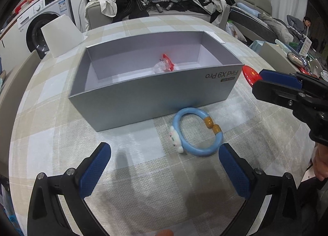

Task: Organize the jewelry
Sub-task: 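Grasp the red China badge with the right tool while the left tool grasps the blue ring, then lower the badge and blue ring into the box and open both tools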

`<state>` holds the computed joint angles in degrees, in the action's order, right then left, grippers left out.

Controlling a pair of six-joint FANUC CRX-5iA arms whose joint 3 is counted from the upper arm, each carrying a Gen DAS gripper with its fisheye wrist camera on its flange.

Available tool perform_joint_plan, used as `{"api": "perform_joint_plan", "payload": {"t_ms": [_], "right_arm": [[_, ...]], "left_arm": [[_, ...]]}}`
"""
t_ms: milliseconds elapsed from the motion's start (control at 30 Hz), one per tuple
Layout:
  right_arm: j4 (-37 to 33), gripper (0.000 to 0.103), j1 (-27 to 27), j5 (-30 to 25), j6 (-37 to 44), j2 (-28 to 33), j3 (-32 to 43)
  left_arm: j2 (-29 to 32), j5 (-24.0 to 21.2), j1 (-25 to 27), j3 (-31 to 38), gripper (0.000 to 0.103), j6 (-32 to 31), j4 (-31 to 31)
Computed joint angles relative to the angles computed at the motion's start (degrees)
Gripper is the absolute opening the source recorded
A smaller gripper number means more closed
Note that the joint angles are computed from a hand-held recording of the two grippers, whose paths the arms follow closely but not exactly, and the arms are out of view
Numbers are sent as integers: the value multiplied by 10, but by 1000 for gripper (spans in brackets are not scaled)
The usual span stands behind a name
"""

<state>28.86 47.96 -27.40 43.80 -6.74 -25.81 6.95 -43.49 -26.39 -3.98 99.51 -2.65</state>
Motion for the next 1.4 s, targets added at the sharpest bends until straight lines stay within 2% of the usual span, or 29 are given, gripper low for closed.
{"api": "perform_joint_plan", "payload": {"t_ms": [167, 233, 367, 467, 500, 533, 567, 767, 900, 1167, 1300, 1400], "right_arm": [[-6, 41, -3, 0, 2, -1, 2], [-11, 41, -4, -1, 5, -2, 3], [-12, 41, -4, 3, 5, -7, -2], [-17, 41, -4, 3, 10, -9, -2], [-17, 41, -5, 5, 9, -10, -4], [-16, 41, -5, 6, 7, -11, -4], [-17, 41, -6, 8, 7, -11, -5], [-19, 41, -7, 6, 7, -6, -3], [-13, 41, -8, 10, 0, -7, -5], [17, 41, -12, 35, -35, -15, -23], [86, 41, -23, 91, -103, -36, -60], [138, 41, -34, 116, -157, -41, -76]], "left_arm": [[12, -1, 1, 4, 102, -39, 36], [16, 0, -1, 4, 94, -55, 46], [22, -7, -16, 19, 87, -47, 10], [16, 10, -14, 7, 76, -64, 22], [14, 16, -12, 2, 71, -73, 27], [10, 22, -11, -4, 59, -81, 33], [8, 27, -9, -8, 57, -88, 37], [5, 31, -3, -15, 57, -110, 55], [-3, 36, -6, -18, 57, -96, 45], [-46, 98, -5, -60, 57, -96, 54], [-70, 144, 2, -87, 57, -98, 64], [-82, 166, 8, -97, 57, -74, 55]]}}
